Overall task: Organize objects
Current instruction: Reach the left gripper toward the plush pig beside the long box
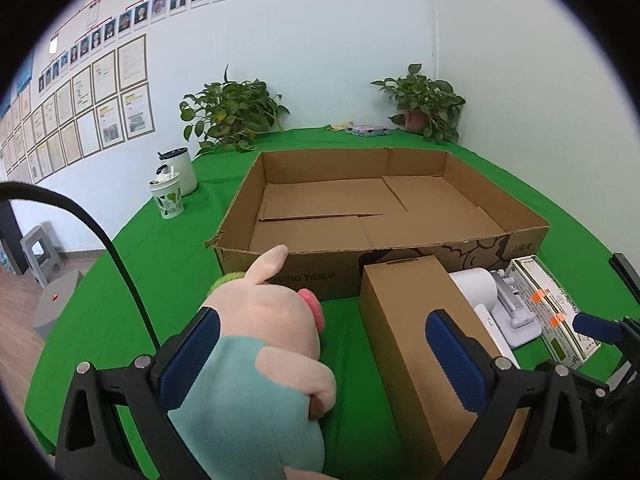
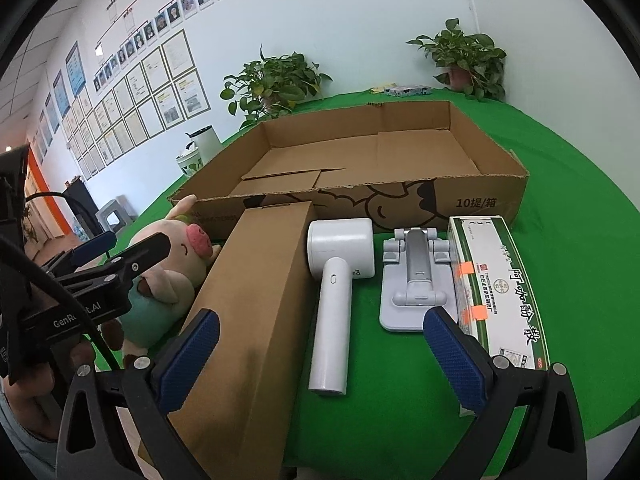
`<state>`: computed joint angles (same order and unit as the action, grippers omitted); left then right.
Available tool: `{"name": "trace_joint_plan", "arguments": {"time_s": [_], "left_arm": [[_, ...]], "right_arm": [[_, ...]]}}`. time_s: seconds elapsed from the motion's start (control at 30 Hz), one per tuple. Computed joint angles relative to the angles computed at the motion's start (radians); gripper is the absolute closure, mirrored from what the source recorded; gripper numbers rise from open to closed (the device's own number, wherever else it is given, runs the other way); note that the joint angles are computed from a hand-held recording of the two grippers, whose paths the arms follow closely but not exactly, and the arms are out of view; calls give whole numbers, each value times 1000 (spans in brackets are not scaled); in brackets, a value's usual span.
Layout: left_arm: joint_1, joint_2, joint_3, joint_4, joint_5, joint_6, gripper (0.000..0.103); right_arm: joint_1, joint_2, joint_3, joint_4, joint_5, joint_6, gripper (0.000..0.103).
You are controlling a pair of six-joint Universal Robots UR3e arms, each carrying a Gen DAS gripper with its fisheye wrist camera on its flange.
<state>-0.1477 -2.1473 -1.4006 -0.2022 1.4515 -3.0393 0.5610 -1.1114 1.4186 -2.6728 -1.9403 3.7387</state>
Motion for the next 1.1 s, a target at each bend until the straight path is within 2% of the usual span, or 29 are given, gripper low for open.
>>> {"name": "trace_joint_plan", "arguments": {"time_s": [0.1, 0.23, 0.47, 0.6, 0.7, 0.87, 1.0, 1.1], "left_arm": [[31, -16, 28, -34, -63, 8, 1], [71, -13, 27, -69, -98, -5, 1], [112, 12, -39, -84, -91, -81, 1], [117, 66, -74, -159, -85, -85, 1], [106, 103, -83, -220, -67, -73, 1], [79, 133, -104, -244, -42, -52, 1], [39, 103, -51, -300, 61, -43, 2], [44, 110, -68, -286, 52, -35, 2]], "right_arm": [[20, 43, -107, 96, -33, 24, 0], [34, 85, -217, 162, -54, -6, 0], [5, 135, -339, 214, 32, -97, 0], [-5, 116, -306, 159, 67, -154, 0], [-32, 65, -235, 125, 135, -137, 0], [-56, -19, -138, 134, 218, -135, 0], [-38, -50, -119, 167, 209, -184, 0], [-14, -59, -108, 179, 164, -198, 0]]}}
